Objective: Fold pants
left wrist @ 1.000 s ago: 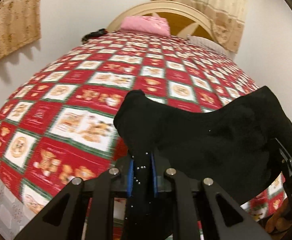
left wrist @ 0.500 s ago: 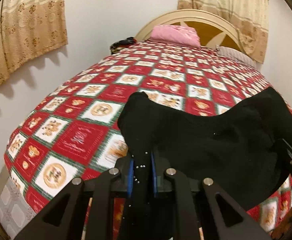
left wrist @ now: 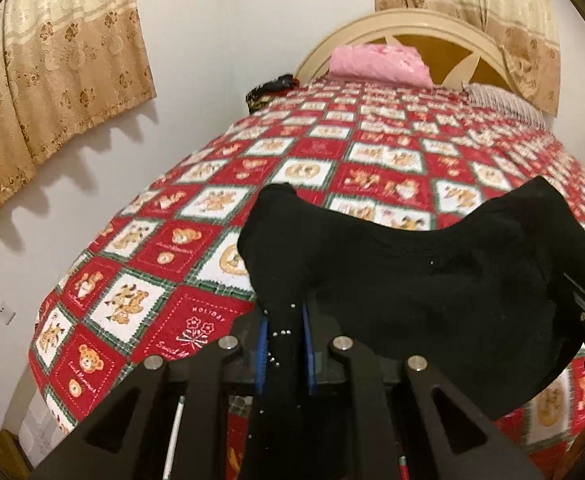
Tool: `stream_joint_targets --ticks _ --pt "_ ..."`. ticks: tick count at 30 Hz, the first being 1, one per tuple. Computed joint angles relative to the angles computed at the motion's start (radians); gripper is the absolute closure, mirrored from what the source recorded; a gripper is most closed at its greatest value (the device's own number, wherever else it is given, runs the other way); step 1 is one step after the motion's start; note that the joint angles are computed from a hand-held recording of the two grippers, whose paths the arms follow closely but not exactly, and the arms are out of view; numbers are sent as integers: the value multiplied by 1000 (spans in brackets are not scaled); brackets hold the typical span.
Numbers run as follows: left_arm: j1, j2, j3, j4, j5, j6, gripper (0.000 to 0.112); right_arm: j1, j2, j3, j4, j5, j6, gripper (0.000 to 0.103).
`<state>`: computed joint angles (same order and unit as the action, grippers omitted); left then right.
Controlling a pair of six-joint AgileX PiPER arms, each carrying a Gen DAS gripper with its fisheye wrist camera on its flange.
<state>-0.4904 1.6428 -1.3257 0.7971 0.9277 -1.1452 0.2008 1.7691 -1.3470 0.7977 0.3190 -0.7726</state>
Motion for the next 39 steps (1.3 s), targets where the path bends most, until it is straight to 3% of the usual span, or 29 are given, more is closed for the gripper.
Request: stream_joint_targets --ticks 4,11,13,15,16,18,20,23,27,30,32,33,34,39 --pt "72 14 17 -128 -71 75 96 6 82 -67 -188 44 200 69" --pt "153 -7 67 -296 -162 163 86 -4 169 -192 -334 179 368 69" --pt "180 -13 75 -343 -180 190 77 9 182 -218 -411 200 427 68" --pt "215 -28 94 -395 -191 205 49 17 205 -256 -472 238 460 64" --pt "240 -44 115 -431 -200 216 43 15 210 -265 -475 250 457 62" --pt "294 -90 173 -510 -231 252 29 -9 224 -283 -428 284 422 54" --pt "328 -131 224 -576 -265 299 28 -37 236 -297 -368 320 399 44" --pt "318 -185 267 -539 -224 251 21 -103 235 -289 -207 385 299 41" --pt "311 -227 309 -521 -187 228 20 -138 150 -166 -114 338 203 41" --pt "269 -236 300 -434 -93 161 20 -138 48 -46 -97 224 166 41" --pt "212 -267 297 -330 -54 90 20 -108 -42 41 -76 96 81 56" --pt "184 -284 289 -285 -42 66 20 -93 -60 46 -98 77 79 76" --pt "156 -290 271 -246 -31 45 20 -79 -66 33 -122 79 88 83" --pt "61 -204 139 -133 -13 22 20 -24 15 -117 -201 138 160 83"
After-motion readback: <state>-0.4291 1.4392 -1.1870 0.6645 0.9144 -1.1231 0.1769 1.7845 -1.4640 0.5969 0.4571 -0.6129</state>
